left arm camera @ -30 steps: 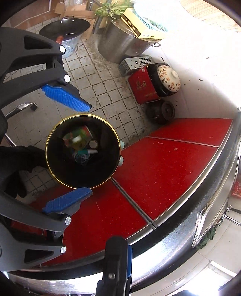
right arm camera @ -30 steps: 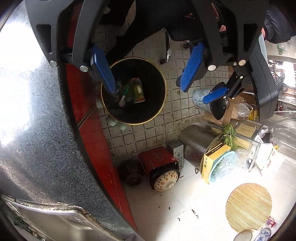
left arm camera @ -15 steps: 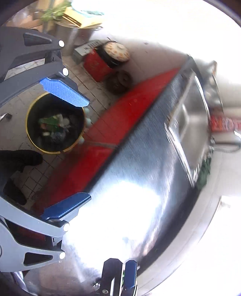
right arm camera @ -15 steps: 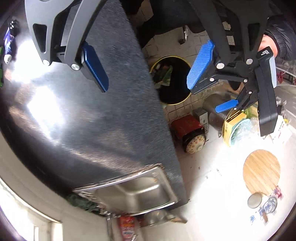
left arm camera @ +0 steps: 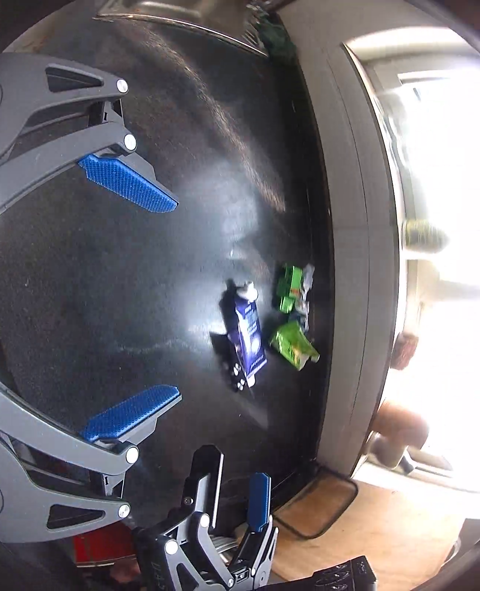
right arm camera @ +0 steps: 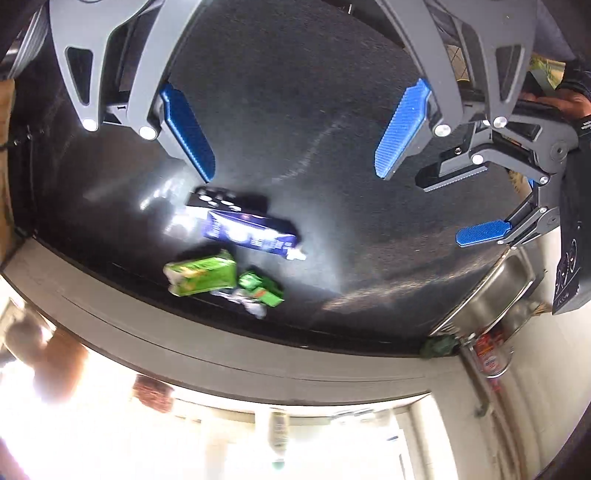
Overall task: Collect trash
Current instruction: 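Return both tools to the counter above the remaining trash, then grasp the blue toothpaste tube with the left tool while the right tool grasps the foil blister pack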
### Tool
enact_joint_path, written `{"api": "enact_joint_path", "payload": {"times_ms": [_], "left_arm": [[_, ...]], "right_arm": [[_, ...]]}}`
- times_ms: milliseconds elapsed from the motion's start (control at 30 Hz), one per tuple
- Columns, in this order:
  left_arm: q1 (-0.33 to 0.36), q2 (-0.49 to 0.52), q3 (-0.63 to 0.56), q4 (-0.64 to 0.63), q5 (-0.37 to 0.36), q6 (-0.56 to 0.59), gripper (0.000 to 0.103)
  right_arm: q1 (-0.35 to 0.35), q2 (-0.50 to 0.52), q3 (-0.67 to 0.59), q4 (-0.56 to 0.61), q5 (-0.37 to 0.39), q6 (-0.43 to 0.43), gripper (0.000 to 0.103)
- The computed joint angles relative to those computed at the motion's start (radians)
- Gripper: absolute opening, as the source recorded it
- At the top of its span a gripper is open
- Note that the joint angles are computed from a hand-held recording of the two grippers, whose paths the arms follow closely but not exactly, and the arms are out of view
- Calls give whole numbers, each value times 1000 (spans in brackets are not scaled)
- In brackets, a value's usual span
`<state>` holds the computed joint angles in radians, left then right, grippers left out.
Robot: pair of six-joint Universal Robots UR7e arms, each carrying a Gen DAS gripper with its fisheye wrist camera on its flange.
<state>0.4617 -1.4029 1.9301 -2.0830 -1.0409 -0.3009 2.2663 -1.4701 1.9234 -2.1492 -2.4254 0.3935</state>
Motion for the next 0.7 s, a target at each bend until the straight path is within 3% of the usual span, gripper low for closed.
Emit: {"api": "enact_joint_path", "payload": {"times_ms": [133,300,467,700], "left_arm": [[-29,75,-15,-30,-63,70,92],[-29,130,-46,-25,-83,113,92],[5,176,-80,-20,-65,143,92],[81,291,-164,-5,-19,247,92]], "right_arm": [[-19,-130,61,56,-20,104,85],[-43,-205,98,82,-27,130,85],[-95,-217,105,46,7,41,85],[-195,-158,97,-61,78,-212,85]]}}
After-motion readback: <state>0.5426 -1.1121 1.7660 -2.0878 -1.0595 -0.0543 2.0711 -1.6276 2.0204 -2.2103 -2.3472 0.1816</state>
